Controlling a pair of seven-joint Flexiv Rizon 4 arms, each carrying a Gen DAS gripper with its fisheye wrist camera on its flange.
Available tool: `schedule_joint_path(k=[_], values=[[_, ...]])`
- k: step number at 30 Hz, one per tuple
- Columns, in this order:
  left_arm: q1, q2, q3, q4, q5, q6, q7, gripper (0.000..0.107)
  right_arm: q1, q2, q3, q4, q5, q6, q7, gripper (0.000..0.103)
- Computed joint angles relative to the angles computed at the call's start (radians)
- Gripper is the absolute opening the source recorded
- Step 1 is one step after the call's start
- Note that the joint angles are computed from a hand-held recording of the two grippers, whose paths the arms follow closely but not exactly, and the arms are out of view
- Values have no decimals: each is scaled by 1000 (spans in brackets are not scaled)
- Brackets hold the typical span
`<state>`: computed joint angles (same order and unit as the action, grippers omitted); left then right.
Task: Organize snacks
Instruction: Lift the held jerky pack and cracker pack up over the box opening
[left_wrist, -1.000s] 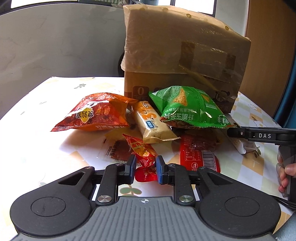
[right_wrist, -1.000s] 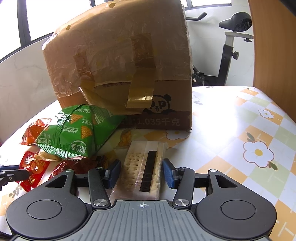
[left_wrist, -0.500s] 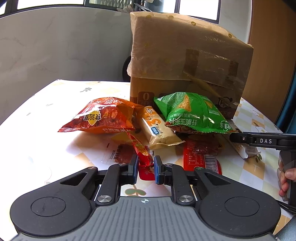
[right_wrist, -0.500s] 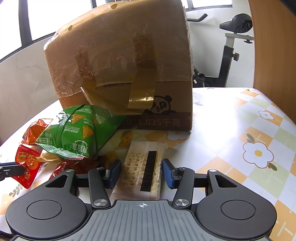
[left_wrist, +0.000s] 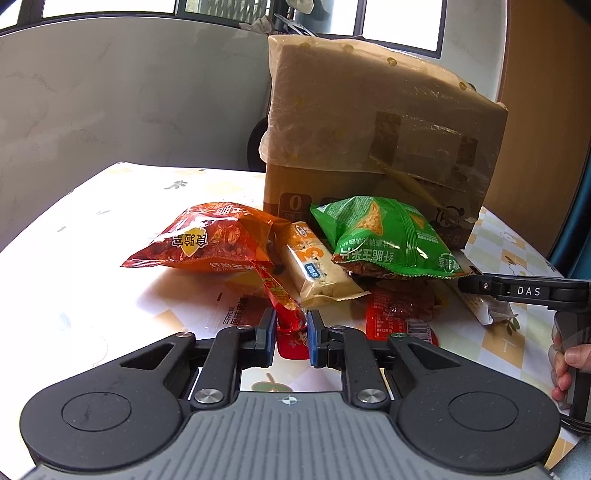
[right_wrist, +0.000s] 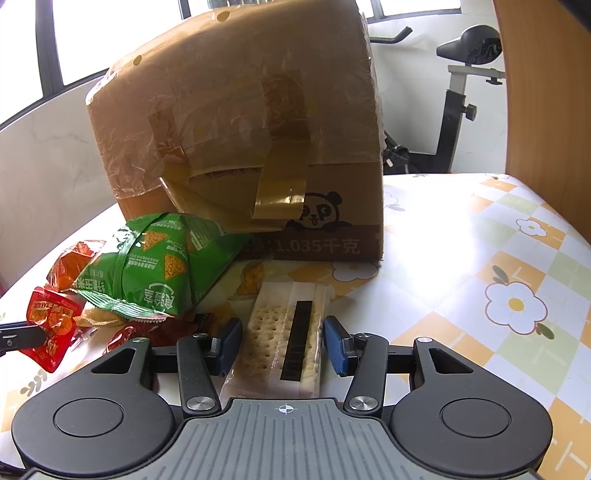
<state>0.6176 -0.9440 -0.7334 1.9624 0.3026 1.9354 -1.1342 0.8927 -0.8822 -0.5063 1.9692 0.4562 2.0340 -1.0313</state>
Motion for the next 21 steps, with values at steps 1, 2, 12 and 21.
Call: schedule_joint_path(k=[1, 2, 12, 21], values=[[4, 0, -5, 2, 1, 3, -2, 18, 3, 1, -3, 1, 5, -3, 3, 45], [9, 1, -9, 5, 4, 5, -4, 18, 1, 7, -1, 3, 6, -4, 6, 45], [100, 2, -102, 51, 32, -19, -2, 18, 15, 72, 13, 79, 62, 37, 13, 45], [148, -15, -192, 41, 60, 8, 9, 18, 59, 133, -42, 106, 133, 89, -48, 45]])
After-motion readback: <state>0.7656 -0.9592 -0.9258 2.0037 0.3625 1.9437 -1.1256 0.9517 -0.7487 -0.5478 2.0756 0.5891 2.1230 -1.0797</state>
